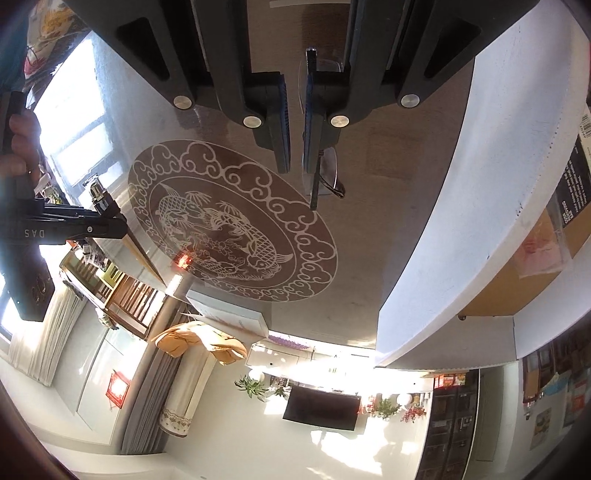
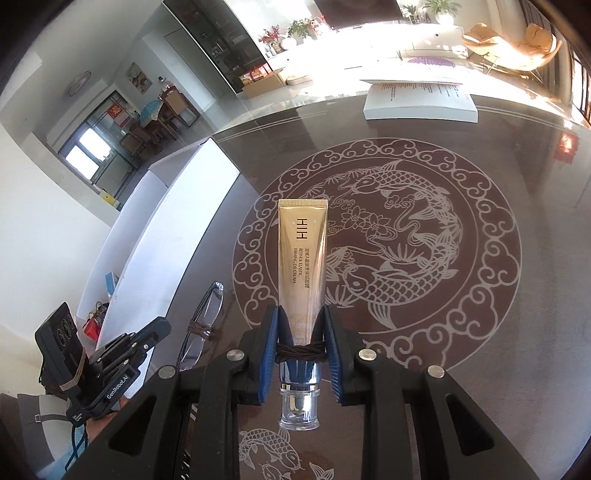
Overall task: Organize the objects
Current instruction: 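Carry the eyeglasses and gold tube into the bin and open both grippers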
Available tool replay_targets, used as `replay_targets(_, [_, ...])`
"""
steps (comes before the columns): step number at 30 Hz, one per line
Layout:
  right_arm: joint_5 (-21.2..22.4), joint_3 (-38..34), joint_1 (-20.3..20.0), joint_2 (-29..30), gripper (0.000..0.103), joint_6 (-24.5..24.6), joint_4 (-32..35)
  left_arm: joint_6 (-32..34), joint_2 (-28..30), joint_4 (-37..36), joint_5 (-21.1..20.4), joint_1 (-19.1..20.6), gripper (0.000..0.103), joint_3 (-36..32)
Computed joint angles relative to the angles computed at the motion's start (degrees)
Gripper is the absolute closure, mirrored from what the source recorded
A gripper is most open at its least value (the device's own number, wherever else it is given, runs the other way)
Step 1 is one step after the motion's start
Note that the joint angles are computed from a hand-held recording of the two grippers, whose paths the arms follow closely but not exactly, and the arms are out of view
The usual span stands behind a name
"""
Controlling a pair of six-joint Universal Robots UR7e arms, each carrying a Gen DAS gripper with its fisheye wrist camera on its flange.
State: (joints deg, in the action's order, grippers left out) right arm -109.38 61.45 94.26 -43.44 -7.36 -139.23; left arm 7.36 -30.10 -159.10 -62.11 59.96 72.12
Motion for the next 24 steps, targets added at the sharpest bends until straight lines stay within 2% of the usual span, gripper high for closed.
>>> replay_targets(1, [0.4,0.3,0.0,-0.2,0.078,0.1,-0.3,-0.2,0.7,1.7,0.7,0.1,0.081,-1.2])
replay_targets(3, [0.9,1.2,0.1,-0.8,0.078,0.1,-0.7,-1.1,2.1,4.2,2.5,0.3,0.041,-3.1])
replay_targets(5, [0.9,2.1,0.3,-1.3,0.078,-0.3,-1.3,-1.9,3.3,5.6,3.3,0.8,0.039,-4.5])
replay_targets(6, [0.9,2.4,0.4,-1.4,0.078,-0.5,-1.4,-2.3,3.7,6.8,2.9,1.1,0.041,-5.3])
replay_targets(7, [0.8,2.7,0.6,-1.5,0.078,-0.7,-1.6,-2.5,4.1,7.5,2.3,1.4,0.047,-5.9])
replay_targets(8, [0.8,2.9,0.6,-1.6,0.078,-0.8,-1.8,-2.3,4.4,8.5,1.8,1.7,0.077,-6.6])
replay_targets(9, [0.7,3.0,0.8,-1.6,0.078,-0.8,-1.8,-2.1,4.8,9.3,1.5,1.9,0.093,-7.1])
replay_targets(11, [0.0,3.0,1.2,-1.3,0.078,-1.0,-2.0,-1.1,4.7,6.7,2.8,1.5,0.093,-6.3])
replay_targets(13, [0.0,2.5,1.5,-0.9,0.078,-1.5,-2.0,-1.2,3.6,3.8,2.0,1.4,0.093,-4.8])
replay_targets(19, [2.7,-2.0,3.9,1.6,0.078,-2.9,-1.7,-4.4,-4.1,-4.8,-4.4,0.3,0.093,1.6])
replay_targets(21, [4.2,-6.1,5.2,4.1,0.078,-4.0,-0.2,-3.7,-7.2,-7.7,-3.5,-0.4,0.093,3.3])
replay_targets(24, [7.0,-15.6,7.4,10.4,0.078,-5.3,4.7,-4.1,-10.6,-7.8,1.7,-0.1,0.093,3.6])
